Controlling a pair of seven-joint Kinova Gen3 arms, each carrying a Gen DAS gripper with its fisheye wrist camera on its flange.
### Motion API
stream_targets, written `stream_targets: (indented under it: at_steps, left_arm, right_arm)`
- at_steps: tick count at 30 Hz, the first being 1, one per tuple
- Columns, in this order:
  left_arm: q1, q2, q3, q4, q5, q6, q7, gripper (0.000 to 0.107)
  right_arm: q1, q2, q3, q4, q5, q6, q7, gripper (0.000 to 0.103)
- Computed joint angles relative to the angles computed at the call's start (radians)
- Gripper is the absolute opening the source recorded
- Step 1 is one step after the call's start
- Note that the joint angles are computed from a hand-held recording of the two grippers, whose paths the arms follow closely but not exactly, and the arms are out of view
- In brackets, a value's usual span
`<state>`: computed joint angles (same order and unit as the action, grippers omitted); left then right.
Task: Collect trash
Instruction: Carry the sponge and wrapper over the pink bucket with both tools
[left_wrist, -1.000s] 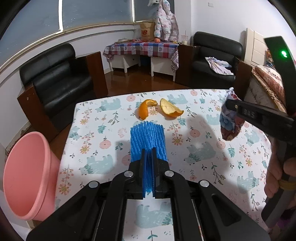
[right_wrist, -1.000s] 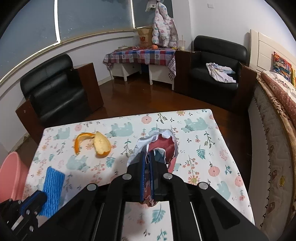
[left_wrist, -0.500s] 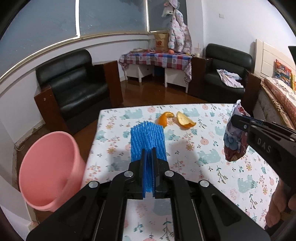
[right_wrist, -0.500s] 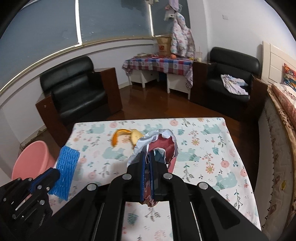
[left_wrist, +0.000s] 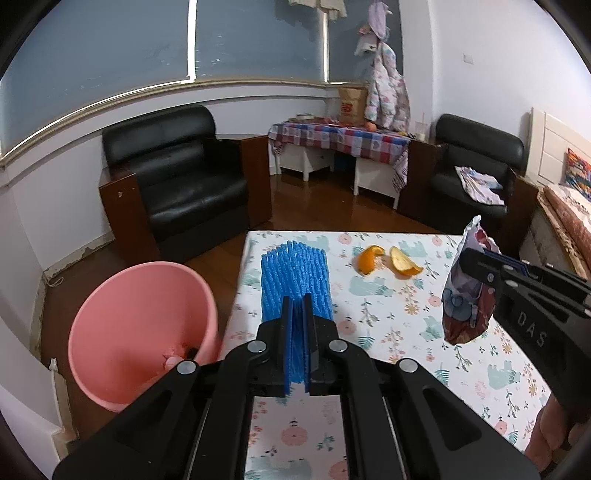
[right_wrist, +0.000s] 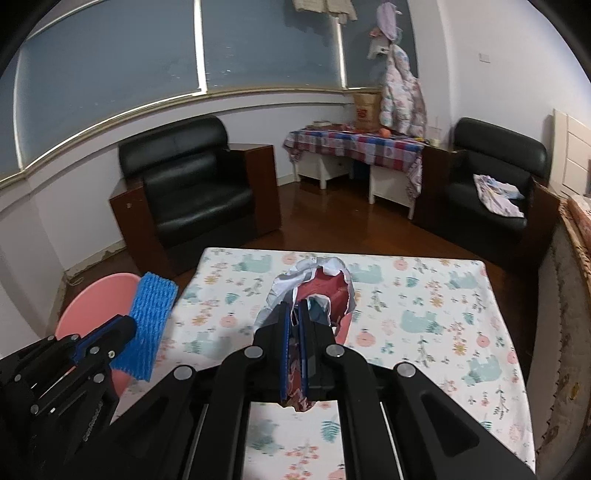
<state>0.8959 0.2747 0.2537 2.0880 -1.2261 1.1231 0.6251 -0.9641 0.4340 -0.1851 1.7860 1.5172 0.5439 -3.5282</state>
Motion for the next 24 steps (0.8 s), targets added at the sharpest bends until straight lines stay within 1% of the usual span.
stream_targets:
  at_steps: [3,7,11,17,24]
  left_arm:
    - [0.002,-0.018,0.001,0.024,0.005,0.012,0.031,0.004]
    - [-0.003,-0.040,0.010,0.059,0.019,0.034,0.071,0.004]
    - [-0.018,-0.063,0.020,0.089,0.035,0.046,0.099,0.004]
    - [-0.046,-0.096,0.034,0.135,0.057,0.052,0.144,0.004]
    - [-0.074,-0.115,0.045,0.176,0.079,0.051,0.188,0.004]
  right_arm:
    - [-0.001,0.002,-0.008,-0.013,0.008,-0.026,0.007,0.004]
    - [-0.027,0.019,-0.012,-0.045,0.013,-0.030,0.036,0.004]
    - [-0.057,0.039,-0.009,-0.082,-0.006,-0.034,0.085,0.004]
    - [-0.106,0.069,0.016,-0.142,-0.044,-0.053,0.169,0.004]
    - [-0.158,0.114,0.063,-0.226,-0.120,-0.090,0.294,0.004]
